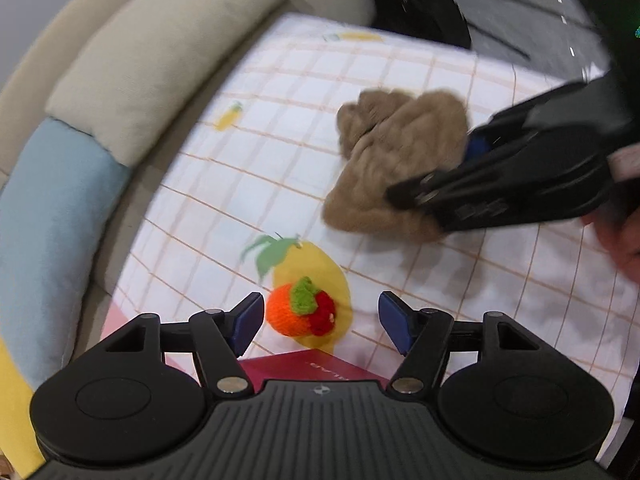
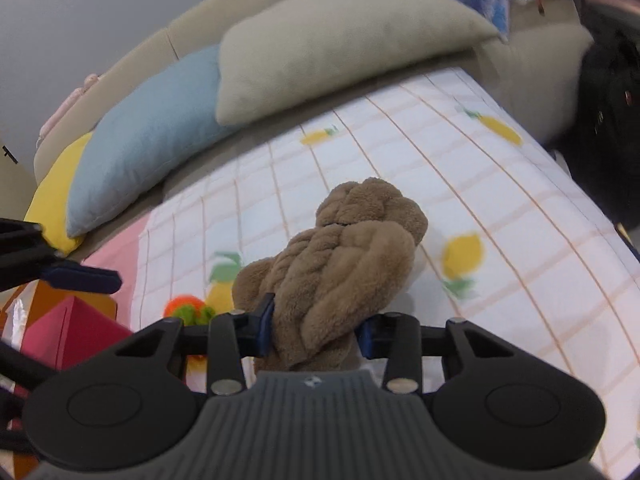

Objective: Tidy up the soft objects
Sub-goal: 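Grasp the brown knotted plush with the right gripper while the left gripper grasps the knitted fruit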

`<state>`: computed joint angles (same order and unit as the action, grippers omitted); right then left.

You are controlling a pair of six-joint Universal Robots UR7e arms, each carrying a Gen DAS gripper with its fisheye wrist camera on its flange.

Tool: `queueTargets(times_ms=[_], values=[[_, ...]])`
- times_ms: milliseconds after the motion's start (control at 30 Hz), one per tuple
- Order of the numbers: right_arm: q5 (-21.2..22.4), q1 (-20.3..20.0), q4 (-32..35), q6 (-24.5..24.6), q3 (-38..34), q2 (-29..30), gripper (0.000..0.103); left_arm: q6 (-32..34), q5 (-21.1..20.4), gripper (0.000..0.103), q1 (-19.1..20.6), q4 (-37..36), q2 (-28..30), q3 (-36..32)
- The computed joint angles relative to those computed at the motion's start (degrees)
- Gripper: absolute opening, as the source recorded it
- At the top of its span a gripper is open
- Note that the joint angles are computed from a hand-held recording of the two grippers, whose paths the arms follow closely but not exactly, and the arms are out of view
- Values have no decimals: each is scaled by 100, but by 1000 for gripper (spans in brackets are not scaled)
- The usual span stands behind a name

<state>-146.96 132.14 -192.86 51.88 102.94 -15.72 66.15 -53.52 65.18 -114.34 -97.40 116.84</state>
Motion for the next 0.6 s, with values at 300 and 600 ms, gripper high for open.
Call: queueTargets(times_ms=[300, 600], values=[[53, 19, 323, 115, 144, -122, 41, 8, 1279, 77, -175, -753, 622, 520], [-18, 14, 663, 145, 74, -124, 42, -169, 1880, 66, -154, -1273, 969, 680]])
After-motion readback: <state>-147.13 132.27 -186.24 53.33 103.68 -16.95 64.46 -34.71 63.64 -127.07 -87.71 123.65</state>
